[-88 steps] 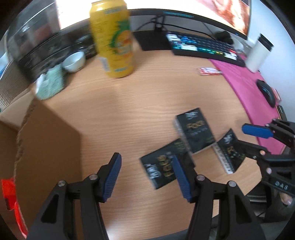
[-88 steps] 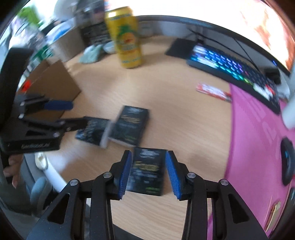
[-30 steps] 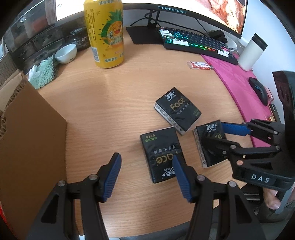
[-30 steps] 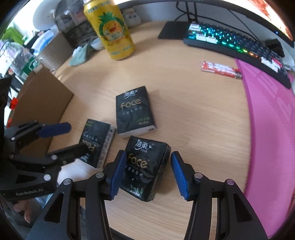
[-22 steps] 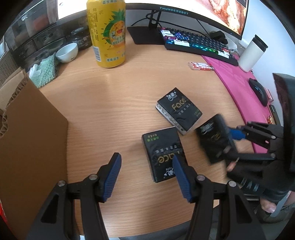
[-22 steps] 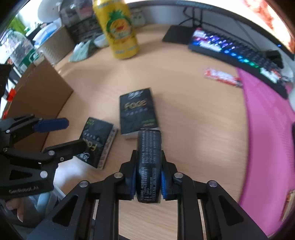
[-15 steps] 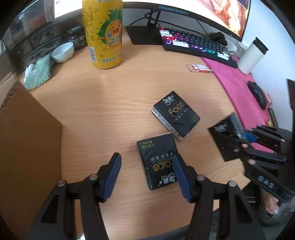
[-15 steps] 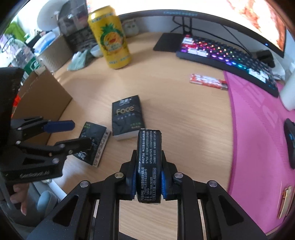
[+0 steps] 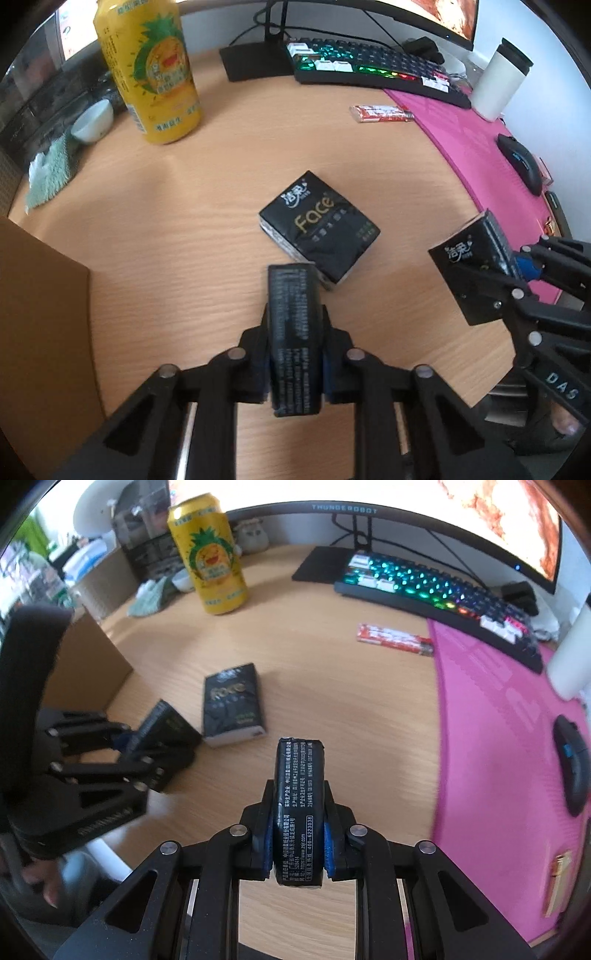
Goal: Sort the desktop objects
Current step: 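Carry both Face packs over the cardboard box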
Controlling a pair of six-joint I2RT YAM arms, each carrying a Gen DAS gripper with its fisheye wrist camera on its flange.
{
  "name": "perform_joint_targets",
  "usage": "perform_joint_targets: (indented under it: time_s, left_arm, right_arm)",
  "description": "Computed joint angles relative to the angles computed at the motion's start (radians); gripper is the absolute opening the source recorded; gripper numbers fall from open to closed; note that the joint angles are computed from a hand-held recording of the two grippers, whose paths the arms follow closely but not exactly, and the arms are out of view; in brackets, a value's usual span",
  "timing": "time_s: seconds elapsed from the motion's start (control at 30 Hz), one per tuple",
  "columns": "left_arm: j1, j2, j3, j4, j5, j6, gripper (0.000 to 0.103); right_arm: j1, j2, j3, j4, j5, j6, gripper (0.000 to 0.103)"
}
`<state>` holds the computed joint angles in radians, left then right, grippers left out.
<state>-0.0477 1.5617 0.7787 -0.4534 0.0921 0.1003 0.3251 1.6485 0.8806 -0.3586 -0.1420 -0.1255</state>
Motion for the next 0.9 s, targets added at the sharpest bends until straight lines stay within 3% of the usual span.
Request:
perform_joint_targets:
  time_s: [0.3,0.4,0.87,0.9]
  left_arm:
    - [-0.007,-0.052,-0.038,0.009,-0.032,-0.003,0.021]
    - [-0.01,-0.06,-0.047,0.007,-0.031,0.024,0.035]
    - [0.012,-0.14,-0.087,-0.027,-0.017,0.039,0.035]
    - [0.014,-0.141,-0.089,-0.027,-0.02,0.039,0.035]
  right_arm:
    - [-0.031,0.027,0.014,-0.032,-0.017,-0.025,0.023]
    - [-0.036,0.008,0.004,-0.042,-0.025,-0.029,0.027]
    - [-0.024,-0.05,-0.035,-0.057,0.0,-0.039,0.027]
    - [-0.02,-0.056,-0.041,-0.05,0.01,-0.043,0.021]
